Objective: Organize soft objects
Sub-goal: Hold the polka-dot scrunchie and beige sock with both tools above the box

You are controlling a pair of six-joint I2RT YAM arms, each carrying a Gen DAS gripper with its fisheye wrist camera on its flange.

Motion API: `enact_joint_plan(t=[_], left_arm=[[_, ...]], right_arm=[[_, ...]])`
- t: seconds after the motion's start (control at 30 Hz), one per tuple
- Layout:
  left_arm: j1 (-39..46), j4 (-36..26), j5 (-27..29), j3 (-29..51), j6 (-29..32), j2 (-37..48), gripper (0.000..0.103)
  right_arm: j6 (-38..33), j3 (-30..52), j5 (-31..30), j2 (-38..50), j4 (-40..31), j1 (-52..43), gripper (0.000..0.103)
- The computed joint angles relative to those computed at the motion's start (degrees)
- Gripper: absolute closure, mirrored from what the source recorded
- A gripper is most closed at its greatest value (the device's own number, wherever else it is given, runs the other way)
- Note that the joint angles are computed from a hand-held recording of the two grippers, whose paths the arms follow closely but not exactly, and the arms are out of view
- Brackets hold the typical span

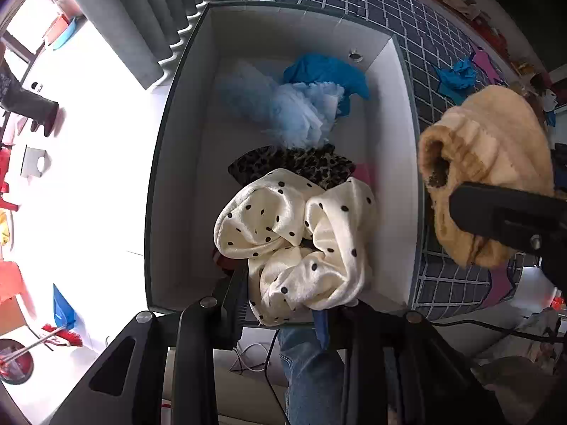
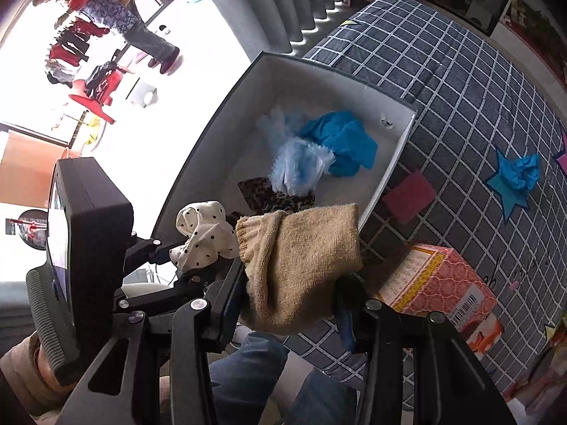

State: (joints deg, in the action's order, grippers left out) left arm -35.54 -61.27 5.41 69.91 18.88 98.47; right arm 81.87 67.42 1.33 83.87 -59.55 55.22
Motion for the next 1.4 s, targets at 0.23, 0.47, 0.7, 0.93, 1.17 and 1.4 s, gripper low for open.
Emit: enact_joint_plan(t=[0.23, 0.47, 0.7, 0.93, 1.17, 1.4], left_arm=[[0.1, 0.1, 0.2, 0.3, 0.1, 0.7, 0.069], [0.0, 0.5, 0.3, 0.6, 0.3, 1.5, 0.069], [0.7, 0.8, -0.1, 0.5, 0.2, 1.1, 0.069], [1.3, 0.6, -0.4, 1.0, 0.3, 1.0, 0.069], [1.6, 0.3, -0.6, 1.9, 0.6, 1.4, 0.069], [1.4, 0.3, -1.0, 1.9, -0.2, 1.3, 0.069]], right_arm=[[-0.7, 0.0, -1.0, 1.1, 0.8, -0.4, 0.056], [-1.1, 0.5, -1.1, 1.5, 0.2, -0.7, 0.056], [-1.6, 0.6, -1.2, 1.4, -0.2, -1.3, 0.056], [-2.2, 0.6, -1.3, 1.3, -0.5, -1.8, 0.056], [-3.0, 0.7, -1.6, 1.4, -0.7, -2.7, 0.056], [-3.5, 0.3, -1.9, 1.8, -0.1, -3.1, 0.056]])
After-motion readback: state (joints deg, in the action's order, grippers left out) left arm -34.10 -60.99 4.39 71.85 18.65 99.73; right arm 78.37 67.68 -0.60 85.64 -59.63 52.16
